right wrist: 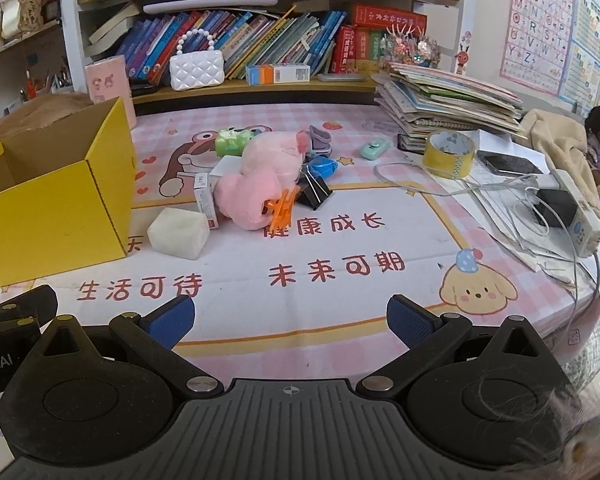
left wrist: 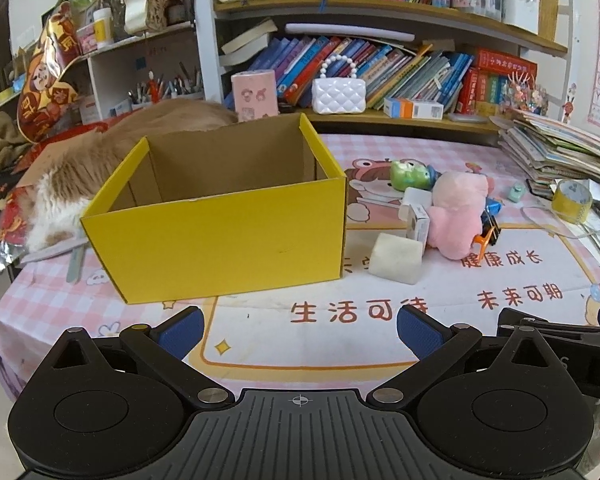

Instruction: Organize objects

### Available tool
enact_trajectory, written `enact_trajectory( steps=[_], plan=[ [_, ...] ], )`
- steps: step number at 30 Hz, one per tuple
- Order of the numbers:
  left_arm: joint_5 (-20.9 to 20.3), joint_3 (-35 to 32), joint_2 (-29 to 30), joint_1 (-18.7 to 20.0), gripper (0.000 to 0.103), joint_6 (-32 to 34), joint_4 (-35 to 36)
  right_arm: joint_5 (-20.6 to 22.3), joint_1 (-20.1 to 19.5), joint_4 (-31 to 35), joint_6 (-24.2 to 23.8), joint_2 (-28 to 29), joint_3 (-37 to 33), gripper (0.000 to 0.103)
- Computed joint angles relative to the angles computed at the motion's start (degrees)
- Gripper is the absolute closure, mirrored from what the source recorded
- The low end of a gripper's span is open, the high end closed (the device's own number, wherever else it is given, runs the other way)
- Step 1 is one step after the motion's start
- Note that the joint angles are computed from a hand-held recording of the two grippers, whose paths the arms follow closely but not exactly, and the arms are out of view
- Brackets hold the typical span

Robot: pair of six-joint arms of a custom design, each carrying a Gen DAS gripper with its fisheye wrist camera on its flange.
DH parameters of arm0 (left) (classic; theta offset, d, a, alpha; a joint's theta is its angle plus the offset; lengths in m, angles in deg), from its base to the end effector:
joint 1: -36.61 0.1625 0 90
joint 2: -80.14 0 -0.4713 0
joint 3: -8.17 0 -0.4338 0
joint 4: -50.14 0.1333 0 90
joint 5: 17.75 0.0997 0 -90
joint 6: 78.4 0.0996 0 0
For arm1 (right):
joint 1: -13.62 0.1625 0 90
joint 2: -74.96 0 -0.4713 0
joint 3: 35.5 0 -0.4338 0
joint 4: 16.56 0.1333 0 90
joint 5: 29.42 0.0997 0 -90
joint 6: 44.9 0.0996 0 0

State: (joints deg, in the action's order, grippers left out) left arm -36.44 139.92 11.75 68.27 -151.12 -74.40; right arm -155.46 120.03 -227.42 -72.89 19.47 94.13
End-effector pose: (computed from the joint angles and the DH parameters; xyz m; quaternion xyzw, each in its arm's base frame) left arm -0.2551 -0.4247 0.1369 0.0454 0.7989 -0.4301 0.4179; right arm 0.2165 -0.4706 0.1509 0.2163 -0.8546 0.3465 0.3206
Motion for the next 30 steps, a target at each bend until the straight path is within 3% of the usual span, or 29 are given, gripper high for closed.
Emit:
enact_trajectory(
  steps=[5, 9, 13, 16, 22, 25, 30],
  plan=[
    [0.39, -1.81, 1.59, 1.34, 0.000, -1.07, 0.13, 2.30, -1.78, 2.50, -0.35, -0.76, -1.29, 0.000],
    [0.38, -3.23, 3.93, 2.48, 0.000, 2.38, -3.88, 3.78, -3.22, 4.04, -1.03, -1.02, -2.78, 0.000],
    [0.42, -5.95, 5.96, 3.47, 0.000, 1.27, -1.26, 5.88, -4.78, 5.06, -0.78, -1.44, -4.25, 0.000],
    [0.17, -7.15, 7.39, 4.20, 0.000, 3.14, -4.03, 7.85, -6.04, 6.93, -0.69, -1.91, -5.49, 0.000],
    [-2.72, -8.50, 10.22, 5.66, 0.000, 13.38, -16.48, 11.45, -7.81, 14.58, -2.37, -2.53, -8.96, 0.000],
    [-2.39, -10.09, 11.39, 6.16, 0.001, 12.55, -15.12, 13.52, -8.63, 17.73, -4.03, -2.52, -10.60, 0.004],
    [-1.99, -12.41, 13.38, 7.25, 0.008, 12.26, -14.82, 16.98, -10.08, 23.89, -4.55, -2.64, -13.39, 0.030]
  ],
)
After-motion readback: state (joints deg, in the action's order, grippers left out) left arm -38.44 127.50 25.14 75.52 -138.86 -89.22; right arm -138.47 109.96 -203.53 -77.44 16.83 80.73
